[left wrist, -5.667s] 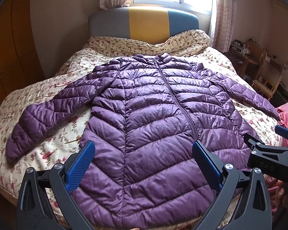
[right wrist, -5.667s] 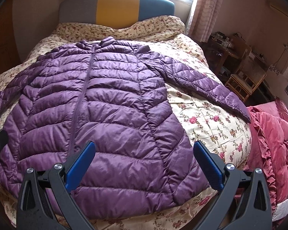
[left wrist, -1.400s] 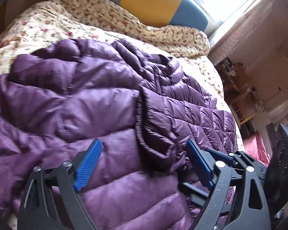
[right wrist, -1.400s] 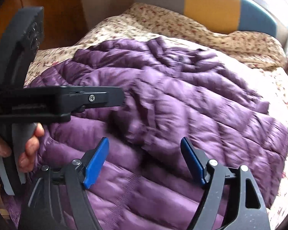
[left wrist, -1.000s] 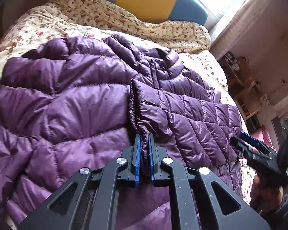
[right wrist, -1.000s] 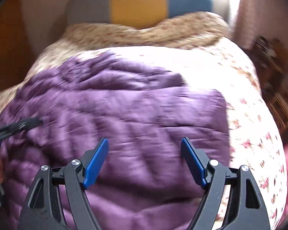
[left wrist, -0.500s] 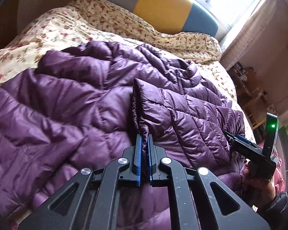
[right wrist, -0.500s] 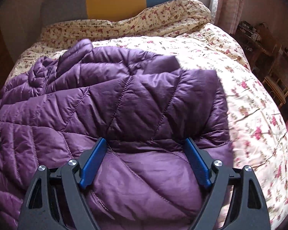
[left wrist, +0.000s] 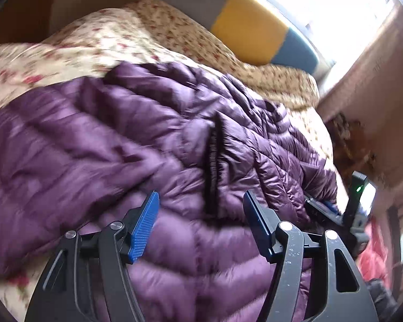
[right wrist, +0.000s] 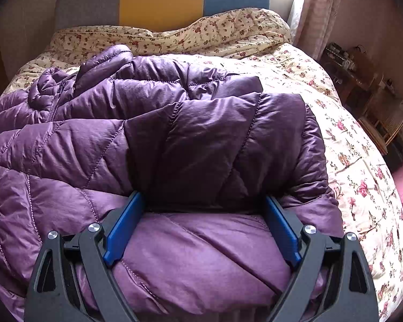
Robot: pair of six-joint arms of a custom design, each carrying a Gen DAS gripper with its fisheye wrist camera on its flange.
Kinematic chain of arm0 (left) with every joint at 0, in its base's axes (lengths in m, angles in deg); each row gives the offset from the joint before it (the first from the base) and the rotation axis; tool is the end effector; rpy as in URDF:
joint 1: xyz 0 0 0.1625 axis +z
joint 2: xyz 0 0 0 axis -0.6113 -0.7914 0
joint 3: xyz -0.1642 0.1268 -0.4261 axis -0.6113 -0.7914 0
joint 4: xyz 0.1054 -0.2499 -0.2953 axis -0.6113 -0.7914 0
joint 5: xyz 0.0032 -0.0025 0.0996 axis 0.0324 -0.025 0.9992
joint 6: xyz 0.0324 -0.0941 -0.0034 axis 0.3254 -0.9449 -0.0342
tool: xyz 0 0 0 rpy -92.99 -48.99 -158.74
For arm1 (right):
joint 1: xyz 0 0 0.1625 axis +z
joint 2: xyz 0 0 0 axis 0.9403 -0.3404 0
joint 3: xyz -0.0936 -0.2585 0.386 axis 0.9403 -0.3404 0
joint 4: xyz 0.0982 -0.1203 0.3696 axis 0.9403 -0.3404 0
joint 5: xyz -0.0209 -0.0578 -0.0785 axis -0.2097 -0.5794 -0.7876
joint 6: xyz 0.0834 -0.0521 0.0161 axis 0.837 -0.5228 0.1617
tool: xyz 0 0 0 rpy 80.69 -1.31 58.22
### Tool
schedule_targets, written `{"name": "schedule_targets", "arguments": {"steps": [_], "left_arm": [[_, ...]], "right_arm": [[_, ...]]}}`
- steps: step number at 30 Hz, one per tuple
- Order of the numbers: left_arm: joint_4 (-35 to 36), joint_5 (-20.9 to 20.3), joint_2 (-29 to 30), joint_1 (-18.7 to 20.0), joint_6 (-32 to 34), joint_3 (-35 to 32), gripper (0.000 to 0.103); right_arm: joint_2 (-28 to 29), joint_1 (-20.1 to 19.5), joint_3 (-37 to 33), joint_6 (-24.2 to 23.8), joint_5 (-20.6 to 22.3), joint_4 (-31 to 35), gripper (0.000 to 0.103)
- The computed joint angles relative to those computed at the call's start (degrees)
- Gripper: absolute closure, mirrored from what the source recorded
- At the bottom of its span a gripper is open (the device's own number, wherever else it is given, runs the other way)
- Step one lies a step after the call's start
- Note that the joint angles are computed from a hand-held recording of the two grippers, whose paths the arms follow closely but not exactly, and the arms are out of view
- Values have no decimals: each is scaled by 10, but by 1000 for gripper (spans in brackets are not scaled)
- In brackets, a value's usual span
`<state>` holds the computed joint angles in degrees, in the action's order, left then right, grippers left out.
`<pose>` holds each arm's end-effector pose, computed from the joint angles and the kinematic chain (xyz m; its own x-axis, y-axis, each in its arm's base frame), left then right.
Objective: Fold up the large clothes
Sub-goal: 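Grasp the other sleeve cuff with the left gripper and lift it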
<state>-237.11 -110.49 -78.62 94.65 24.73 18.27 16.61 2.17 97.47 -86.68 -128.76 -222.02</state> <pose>-0.2340 -0.7125 -0.0897 -0.9548 -0.1062 -0.2776 0.1084 0.7453 -0.6579 -0.1577 -0.8002 0.2618 -0.6410 -0.0025 0.7675 -0.4634 0.7985 -0.3844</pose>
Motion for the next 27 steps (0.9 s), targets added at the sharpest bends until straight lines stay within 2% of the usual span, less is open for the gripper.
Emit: {"name": "schedule_targets", "arguments": {"steps": [3,6,10,11,14,18,21,23,25,26,27], "left_arm": [[-76,35,-37,-9,-57,90,39],[-158,94,-82,-21,-130,206,39],[-202,190,-137,-42,-273,349,39],[-202,219,-153,-49,-327,388,39],[-238,253,-183,-60,-437,483,39],[-263,284,-204,-60,-543,548,39],[-354,281,-189,-45,-540,560,39],[-362,284,-184,-40,-545,551,39],[-319,294,-192,-35,-560,538,49],[-302,293,-197,-30,-567,535,63],[-302,291,-198,-26,-570,534,69]], "right_arm": [[0,-1,3,1,3,-6,15],[-1,-1,5,1,4,-9,15],[-3,-2,9,2,6,-11,15],[-4,-2,10,2,7,-12,15],[-6,-2,11,3,8,-11,15],[-6,-3,13,2,9,-13,15],[-6,-2,12,2,9,-13,15],[-6,-3,12,1,9,-13,15],[-6,-3,12,2,9,-13,15],[-7,-3,12,2,10,-13,15],[-7,-3,12,2,10,-13,15]]}}
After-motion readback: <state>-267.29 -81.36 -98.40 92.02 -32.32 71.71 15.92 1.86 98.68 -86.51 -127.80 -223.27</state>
